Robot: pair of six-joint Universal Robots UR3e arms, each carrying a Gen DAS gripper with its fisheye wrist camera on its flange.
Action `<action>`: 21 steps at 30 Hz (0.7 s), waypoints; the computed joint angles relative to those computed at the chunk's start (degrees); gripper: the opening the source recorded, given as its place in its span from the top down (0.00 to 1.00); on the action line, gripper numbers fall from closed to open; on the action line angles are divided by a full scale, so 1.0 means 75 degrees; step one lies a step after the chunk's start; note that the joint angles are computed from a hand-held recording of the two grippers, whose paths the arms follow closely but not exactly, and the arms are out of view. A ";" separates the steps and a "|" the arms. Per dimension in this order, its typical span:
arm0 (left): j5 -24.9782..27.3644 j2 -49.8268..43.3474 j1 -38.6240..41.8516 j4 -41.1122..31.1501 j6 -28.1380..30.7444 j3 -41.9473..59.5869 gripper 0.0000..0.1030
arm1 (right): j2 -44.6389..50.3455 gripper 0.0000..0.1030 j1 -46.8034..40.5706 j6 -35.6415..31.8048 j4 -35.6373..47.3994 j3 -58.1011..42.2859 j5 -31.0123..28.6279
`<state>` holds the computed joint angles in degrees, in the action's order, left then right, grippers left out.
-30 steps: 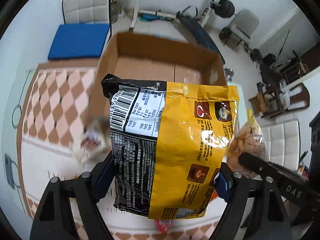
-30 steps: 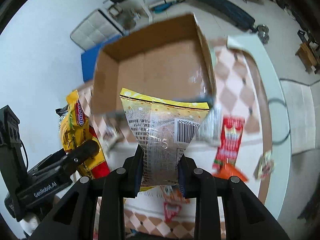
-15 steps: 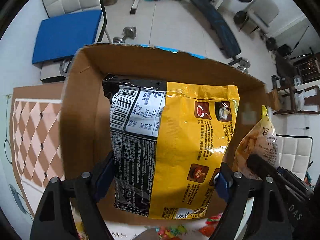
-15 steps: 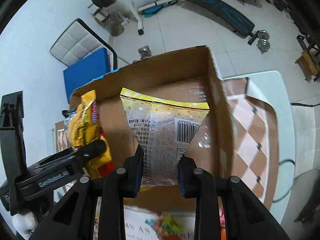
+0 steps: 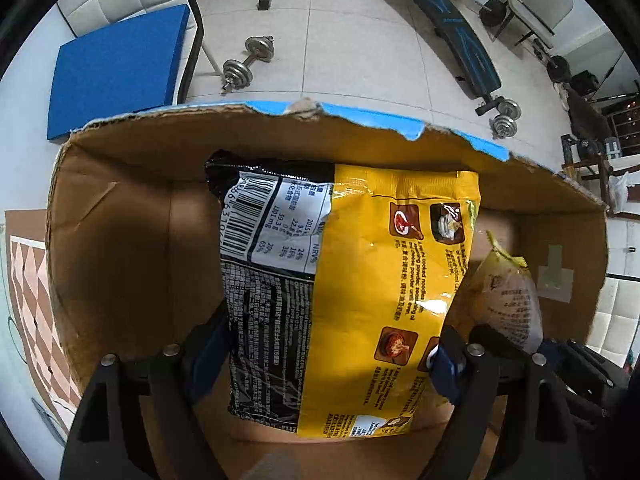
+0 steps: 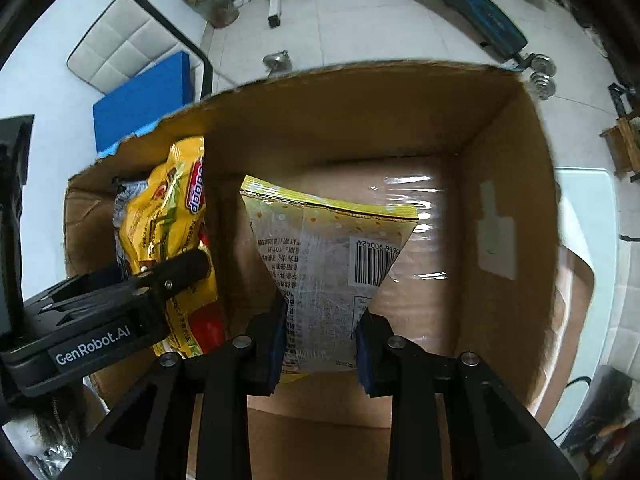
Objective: Organize snacks
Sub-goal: 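Lower both bags into the box and open both tools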
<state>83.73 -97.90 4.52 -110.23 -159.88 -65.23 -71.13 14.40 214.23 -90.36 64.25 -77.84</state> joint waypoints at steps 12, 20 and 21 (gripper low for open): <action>-0.0176 -0.0019 0.0159 -0.0081 0.0078 0.0320 0.13 | 0.1141 0.10 0.0337 -0.0400 0.1459 -0.1909 -0.0234; -0.0145 0.1070 0.0538 0.0007 0.0430 -0.0166 0.13 | 0.0380 0.09 0.0845 0.0182 0.1499 -0.1690 -0.0763; -0.0173 0.1333 0.0659 -0.0021 0.0564 -0.0296 0.13 | 0.0001 0.09 0.0914 0.0228 0.1432 -0.1315 -0.0884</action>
